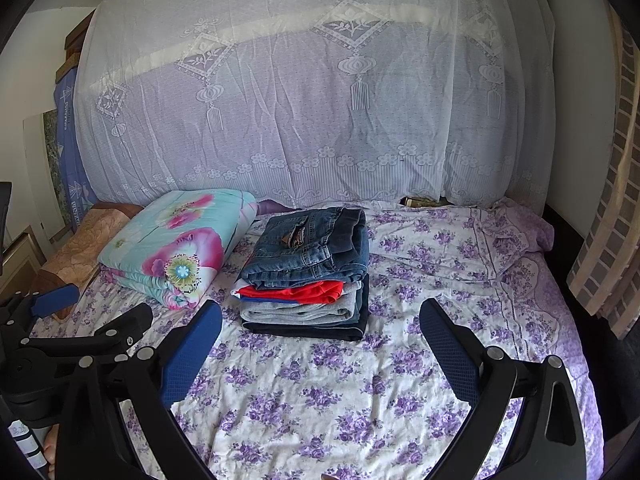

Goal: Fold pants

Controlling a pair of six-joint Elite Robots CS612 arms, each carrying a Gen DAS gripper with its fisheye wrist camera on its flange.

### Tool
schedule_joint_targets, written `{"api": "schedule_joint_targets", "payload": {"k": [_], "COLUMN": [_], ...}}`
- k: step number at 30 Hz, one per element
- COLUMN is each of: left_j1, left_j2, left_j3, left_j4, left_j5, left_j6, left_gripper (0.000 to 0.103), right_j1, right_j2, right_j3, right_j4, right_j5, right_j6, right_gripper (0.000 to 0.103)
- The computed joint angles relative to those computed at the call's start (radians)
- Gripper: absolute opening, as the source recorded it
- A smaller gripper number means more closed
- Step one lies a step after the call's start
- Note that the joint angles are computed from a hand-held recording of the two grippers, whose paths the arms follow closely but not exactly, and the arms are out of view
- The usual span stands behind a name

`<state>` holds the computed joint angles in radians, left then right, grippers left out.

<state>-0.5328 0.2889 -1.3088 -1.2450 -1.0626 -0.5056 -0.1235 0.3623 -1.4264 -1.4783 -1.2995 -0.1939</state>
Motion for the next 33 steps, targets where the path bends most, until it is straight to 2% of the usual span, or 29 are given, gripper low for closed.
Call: {"api": "schedule_joint_targets", "payload": {"k": [28,33], "left_j1": [0.000,-0.004], "left_j2": [-0.001,0.008], "left_j3": [0.002,-0.009], "left_j4": [-0.001,-0.015], "left_j5": [0.000,0.021], "left_j6": [0.002,0.007], "left_gripper": [0.098,0.098], "right_j1": [-0.001,-0.001], "right_j2": [-0.001,-0.001], "right_j3": [0.002,0.002], "right_j4": [0.000,0.001], "right_j5": [0.002,0.002], "right_j6": [0.002,0.005], "right_gripper": [0.100,0.100]}}
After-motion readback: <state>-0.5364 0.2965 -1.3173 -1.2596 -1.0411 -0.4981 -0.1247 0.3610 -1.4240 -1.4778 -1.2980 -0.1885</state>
